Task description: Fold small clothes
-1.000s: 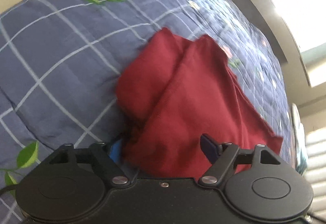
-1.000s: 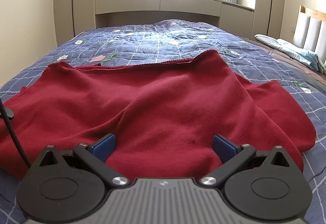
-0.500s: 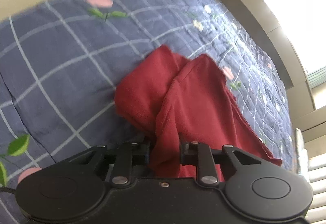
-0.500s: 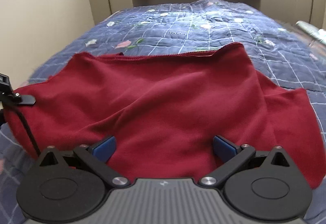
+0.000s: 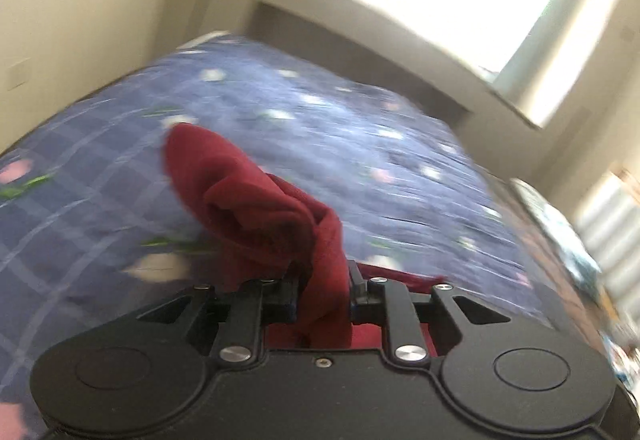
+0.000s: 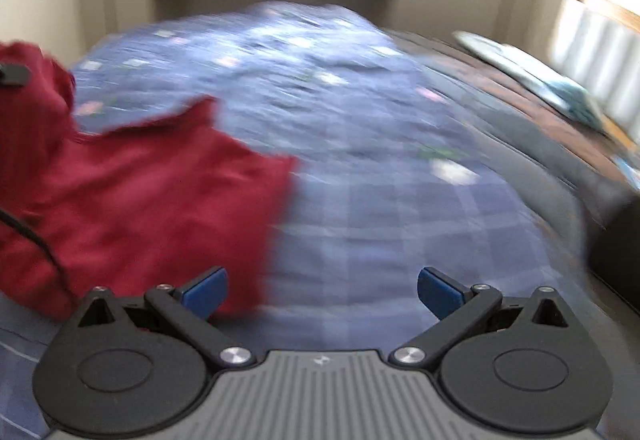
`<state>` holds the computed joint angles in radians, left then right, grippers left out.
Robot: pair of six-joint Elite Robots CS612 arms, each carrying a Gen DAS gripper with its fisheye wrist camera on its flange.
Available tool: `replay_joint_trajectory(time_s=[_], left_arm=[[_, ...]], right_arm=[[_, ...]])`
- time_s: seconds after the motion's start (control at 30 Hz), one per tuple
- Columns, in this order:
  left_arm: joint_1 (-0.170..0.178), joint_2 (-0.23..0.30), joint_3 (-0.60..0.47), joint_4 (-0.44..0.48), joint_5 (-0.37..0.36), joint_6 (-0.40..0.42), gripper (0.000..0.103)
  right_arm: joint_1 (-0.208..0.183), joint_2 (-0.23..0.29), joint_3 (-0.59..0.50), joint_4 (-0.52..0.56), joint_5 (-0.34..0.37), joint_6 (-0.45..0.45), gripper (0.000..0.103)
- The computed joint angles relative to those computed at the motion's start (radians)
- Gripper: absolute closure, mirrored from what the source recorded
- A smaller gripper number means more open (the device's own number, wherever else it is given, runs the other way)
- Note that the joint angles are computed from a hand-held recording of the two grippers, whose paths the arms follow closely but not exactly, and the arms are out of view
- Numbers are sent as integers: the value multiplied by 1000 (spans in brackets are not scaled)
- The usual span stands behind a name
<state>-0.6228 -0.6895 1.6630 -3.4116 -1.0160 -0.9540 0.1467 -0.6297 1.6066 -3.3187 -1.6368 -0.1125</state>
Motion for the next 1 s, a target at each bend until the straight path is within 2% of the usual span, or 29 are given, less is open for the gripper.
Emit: replay_joint_trajectory(time_s=[0.07,0.17,0.23,0.37,0.43,0.5,0.57,0.63,0.67,0.77,0.8,0.9,1.0], left_arm=[[-7,16,-53,12,-68,99,81],[-20,46,-126,58,-186,245,81],[-21,63,-164,108,-294,278,81],[-32,85,-194,169,-407,240,79],[-35,91,-196,194,-423,209,71],[-36,95,-188,176,-443,166,71],[-37,93,-178,170,-450,132,61],[-39,87,-164,171,-435,110,44],[-38,84,-159,171,-427,101,42],[-36,68,-141,170,-395,63,23],[-37,57,-132,188,-368,42,15],[-46,23,-112,291,-253,-37,4],[-46,1,-108,422,-163,-106,1]], right_arm=[[-12,-6,18,16,-58,34,0],[-30,-15,45,40,-102,77,0],[-37,-19,59,58,-114,89,0],[-42,-26,76,71,-117,86,0],[-44,-27,77,70,-107,89,0],[-43,-28,79,67,-105,90,0],[-41,-24,65,65,-101,94,0],[-39,-20,51,51,-87,101,0],[-38,-19,44,39,-77,103,0],[-44,-14,24,-10,23,99,0],[-46,-12,16,-18,61,93,0],[-45,-3,-22,-15,163,60,0],[-46,6,-53,3,273,12,2]])
